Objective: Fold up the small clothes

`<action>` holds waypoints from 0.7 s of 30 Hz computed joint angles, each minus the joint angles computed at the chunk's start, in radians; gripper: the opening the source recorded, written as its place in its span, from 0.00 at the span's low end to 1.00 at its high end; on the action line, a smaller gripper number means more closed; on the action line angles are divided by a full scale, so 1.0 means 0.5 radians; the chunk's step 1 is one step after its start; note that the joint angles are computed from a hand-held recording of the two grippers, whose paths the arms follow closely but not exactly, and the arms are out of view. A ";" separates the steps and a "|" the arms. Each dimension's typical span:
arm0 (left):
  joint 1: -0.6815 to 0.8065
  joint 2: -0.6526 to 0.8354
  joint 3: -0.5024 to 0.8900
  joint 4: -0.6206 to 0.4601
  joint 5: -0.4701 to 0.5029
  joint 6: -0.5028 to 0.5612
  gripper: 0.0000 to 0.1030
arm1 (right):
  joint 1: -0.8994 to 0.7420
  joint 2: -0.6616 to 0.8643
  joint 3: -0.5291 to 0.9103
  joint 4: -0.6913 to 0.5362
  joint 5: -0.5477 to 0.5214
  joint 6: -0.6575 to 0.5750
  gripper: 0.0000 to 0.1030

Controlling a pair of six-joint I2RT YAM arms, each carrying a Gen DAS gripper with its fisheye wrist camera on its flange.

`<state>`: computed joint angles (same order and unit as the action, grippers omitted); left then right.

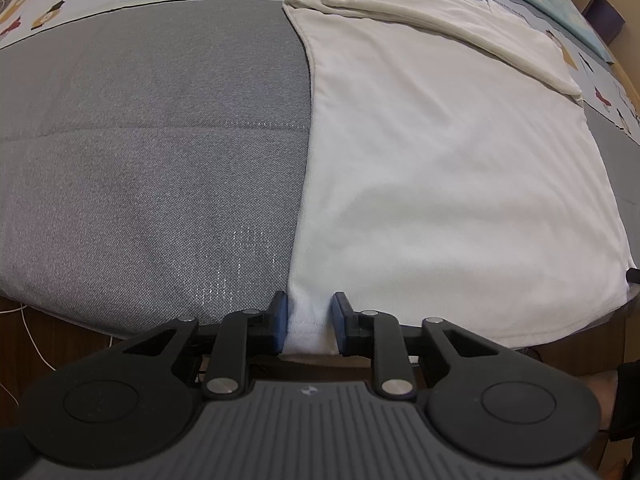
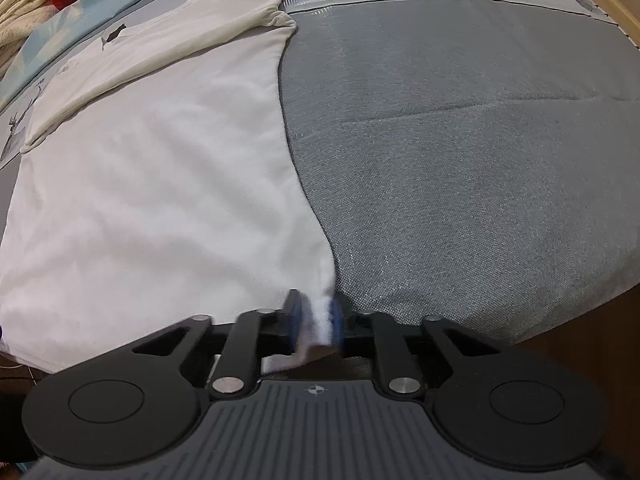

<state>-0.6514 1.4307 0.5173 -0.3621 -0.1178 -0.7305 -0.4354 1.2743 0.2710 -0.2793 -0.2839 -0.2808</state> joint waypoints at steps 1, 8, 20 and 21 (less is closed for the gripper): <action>-0.003 -0.001 -0.002 0.012 0.005 0.000 0.10 | -0.014 -0.004 0.001 -0.003 -0.020 -0.005 0.06; -0.034 -0.258 -0.008 -0.053 -0.063 0.005 0.06 | -0.180 -0.324 0.006 -0.189 -0.340 -0.072 0.05; -0.343 -1.117 0.306 -0.879 -0.164 0.137 0.05 | -1.188 -0.625 0.674 -1.725 -1.093 -1.221 0.04; -0.380 -1.209 0.326 -0.971 -0.165 0.130 0.05 | -1.339 -0.535 0.767 -1.940 -1.114 -1.490 0.04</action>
